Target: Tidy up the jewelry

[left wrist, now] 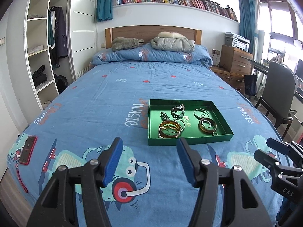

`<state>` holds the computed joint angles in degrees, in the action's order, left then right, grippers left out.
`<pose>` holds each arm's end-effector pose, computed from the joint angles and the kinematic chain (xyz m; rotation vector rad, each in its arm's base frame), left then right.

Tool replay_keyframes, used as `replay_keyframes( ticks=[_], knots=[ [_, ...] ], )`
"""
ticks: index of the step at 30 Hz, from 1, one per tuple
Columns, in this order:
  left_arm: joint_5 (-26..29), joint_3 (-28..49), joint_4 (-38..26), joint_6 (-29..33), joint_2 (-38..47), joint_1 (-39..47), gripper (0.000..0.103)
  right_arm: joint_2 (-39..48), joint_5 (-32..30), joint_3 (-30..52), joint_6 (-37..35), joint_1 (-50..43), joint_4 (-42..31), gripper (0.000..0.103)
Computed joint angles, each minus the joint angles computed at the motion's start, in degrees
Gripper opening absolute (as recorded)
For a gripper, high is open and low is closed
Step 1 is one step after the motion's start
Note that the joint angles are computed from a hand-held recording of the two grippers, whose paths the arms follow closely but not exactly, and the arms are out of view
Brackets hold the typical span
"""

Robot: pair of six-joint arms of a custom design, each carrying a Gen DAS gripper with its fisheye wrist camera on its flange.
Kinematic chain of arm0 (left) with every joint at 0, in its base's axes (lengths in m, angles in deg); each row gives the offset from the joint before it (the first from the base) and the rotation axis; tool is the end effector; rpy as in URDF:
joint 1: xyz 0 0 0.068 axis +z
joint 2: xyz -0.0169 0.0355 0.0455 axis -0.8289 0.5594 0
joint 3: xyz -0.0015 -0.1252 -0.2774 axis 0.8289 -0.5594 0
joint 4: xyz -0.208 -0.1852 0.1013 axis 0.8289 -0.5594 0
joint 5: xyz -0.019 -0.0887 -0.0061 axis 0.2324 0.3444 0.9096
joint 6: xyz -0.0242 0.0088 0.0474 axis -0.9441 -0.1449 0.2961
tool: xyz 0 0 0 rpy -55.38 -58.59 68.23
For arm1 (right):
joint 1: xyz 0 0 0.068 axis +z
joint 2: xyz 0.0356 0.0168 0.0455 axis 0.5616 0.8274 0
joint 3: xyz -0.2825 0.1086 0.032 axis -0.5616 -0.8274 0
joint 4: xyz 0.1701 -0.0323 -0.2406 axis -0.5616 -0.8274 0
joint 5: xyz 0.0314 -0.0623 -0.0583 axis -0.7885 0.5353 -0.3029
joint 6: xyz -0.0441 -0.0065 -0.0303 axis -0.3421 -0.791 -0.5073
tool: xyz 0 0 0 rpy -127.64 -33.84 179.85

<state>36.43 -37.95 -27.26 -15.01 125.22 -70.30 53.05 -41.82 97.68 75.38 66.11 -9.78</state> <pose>0.2249 -0.0522 0.2775 0.0758 2.1733 -0.0489 0.2058 0.1167 0.2427 -0.1812 2.1924 0.1433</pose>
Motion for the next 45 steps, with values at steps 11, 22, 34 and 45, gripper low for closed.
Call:
replay_keyframes(
  ticks=[11, 22, 34, 45],
  knots=[
    [-2.0, -4.0, -1.7, 0.6, -6.5, -0.5, 0.058, -5.6, 3.6, -2.8, 2.5, 3.8, -3.4, 0.06],
    [-1.8, -6.0, -1.5, 1.3, -8.8, 0.8, 0.058, -7.0, 3.4, -5.2, 3.5, 3.9, -3.2, 0.062],
    [0.2, -6.9, -0.8, 2.8, -7.8, 2.2, 0.058, -6.6, 1.7, -6.7, 3.1, 2.5, -2.1, 0.062],
    [0.0, -7.3, 0.1, 3.3, -6.7, 1.7, 0.058, -7.1, 0.7, -8.1, 2.7, -0.3, -0.9, 0.065]
  ],
)
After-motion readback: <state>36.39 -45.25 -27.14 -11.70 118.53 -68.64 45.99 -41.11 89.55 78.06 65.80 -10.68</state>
